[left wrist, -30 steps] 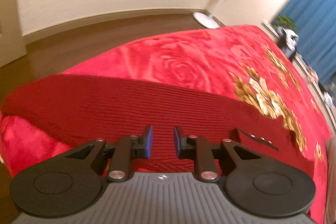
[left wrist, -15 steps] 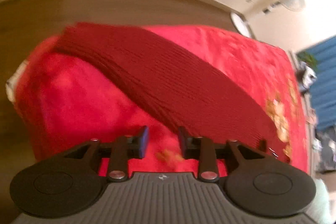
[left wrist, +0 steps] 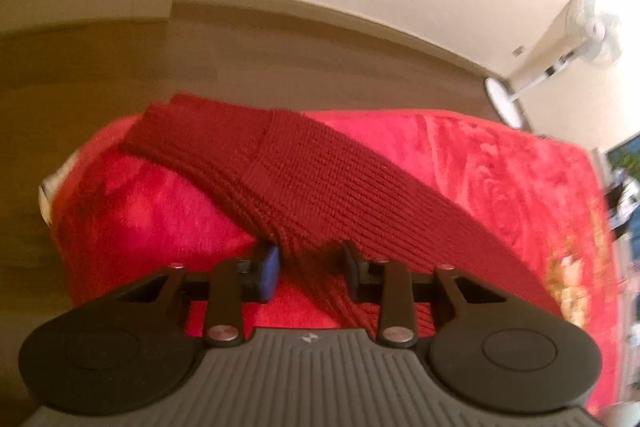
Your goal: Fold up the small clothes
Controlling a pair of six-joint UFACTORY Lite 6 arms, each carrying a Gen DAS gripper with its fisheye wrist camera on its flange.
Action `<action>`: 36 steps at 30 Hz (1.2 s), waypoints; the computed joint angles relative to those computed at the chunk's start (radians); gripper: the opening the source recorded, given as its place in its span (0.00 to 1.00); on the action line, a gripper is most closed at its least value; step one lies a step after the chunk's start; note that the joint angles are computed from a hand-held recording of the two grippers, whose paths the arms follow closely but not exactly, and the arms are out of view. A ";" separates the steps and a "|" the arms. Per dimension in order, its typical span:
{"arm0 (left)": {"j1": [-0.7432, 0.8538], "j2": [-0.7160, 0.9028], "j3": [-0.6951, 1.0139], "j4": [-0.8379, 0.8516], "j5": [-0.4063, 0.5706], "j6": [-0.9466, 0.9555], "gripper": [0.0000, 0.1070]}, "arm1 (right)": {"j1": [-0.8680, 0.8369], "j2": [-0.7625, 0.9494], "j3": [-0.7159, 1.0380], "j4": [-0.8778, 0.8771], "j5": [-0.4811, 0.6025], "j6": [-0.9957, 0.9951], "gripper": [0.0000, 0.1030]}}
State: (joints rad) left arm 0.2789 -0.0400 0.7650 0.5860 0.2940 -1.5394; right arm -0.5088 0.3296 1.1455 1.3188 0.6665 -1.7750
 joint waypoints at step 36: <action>-0.495 0.179 0.381 0.700 0.174 -0.220 0.33 | 0.358 0.103 0.156 0.236 0.047 0.248 0.25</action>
